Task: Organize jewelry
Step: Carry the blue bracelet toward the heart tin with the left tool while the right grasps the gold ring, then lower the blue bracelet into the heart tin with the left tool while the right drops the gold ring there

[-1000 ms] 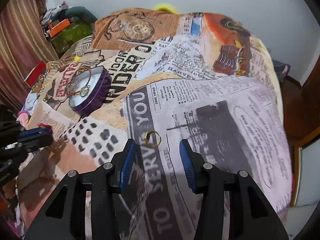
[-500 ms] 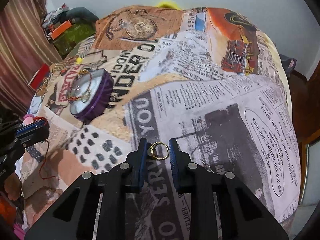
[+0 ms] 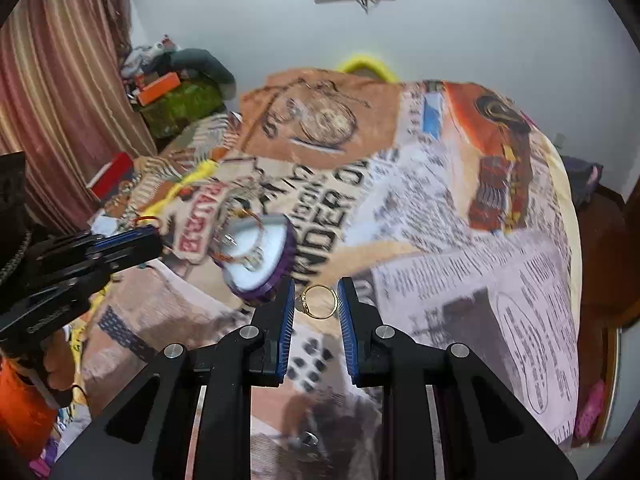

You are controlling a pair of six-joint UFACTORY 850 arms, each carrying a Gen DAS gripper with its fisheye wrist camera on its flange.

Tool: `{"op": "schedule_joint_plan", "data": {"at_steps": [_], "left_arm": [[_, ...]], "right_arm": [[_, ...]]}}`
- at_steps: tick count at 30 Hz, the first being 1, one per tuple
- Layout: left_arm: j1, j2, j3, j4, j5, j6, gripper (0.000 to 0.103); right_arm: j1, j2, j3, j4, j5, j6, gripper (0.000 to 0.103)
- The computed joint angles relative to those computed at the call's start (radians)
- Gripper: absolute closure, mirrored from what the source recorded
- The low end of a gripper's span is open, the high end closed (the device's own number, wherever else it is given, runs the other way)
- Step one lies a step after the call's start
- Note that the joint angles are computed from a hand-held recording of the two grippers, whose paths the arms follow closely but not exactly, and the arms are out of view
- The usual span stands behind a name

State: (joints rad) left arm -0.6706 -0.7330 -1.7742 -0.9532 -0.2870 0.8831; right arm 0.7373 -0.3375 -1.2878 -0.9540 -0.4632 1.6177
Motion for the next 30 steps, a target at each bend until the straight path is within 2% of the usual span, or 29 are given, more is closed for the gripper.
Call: {"op": "schedule_joint_plan", "data": {"at_steps": [11, 17, 19, 25, 30], "left_arm": [[0.026, -0.041, -0.084, -0.02, 0.002, -0.01, 0.097], [0.034, -0.083, -0.149, 0.076, 0.007, -0.114, 0.097], [0.036, -0.108, -0.183, 0.156, 0.005, -0.202, 0.097], [0.043, -0.223, -0.336, 0.352, -0.086, -0.415, 0.097], [0.044, -0.301, -0.44, 0.38, -0.16, -0.451, 0.097]], "right_arm": [[-0.005, -0.072, -0.108, -0.038, 0.044, -0.011, 0.083], [-0.018, -0.129, -0.169, 0.027, 0.056, -0.096, 0.083], [-0.022, -0.146, -0.187, 0.06, 0.058, -0.133, 0.083], [-0.031, -0.201, -0.244, 0.214, 0.056, -0.3, 0.083], [-0.036, -0.245, -0.287, 0.337, 0.05, -0.438, 0.083]]}}
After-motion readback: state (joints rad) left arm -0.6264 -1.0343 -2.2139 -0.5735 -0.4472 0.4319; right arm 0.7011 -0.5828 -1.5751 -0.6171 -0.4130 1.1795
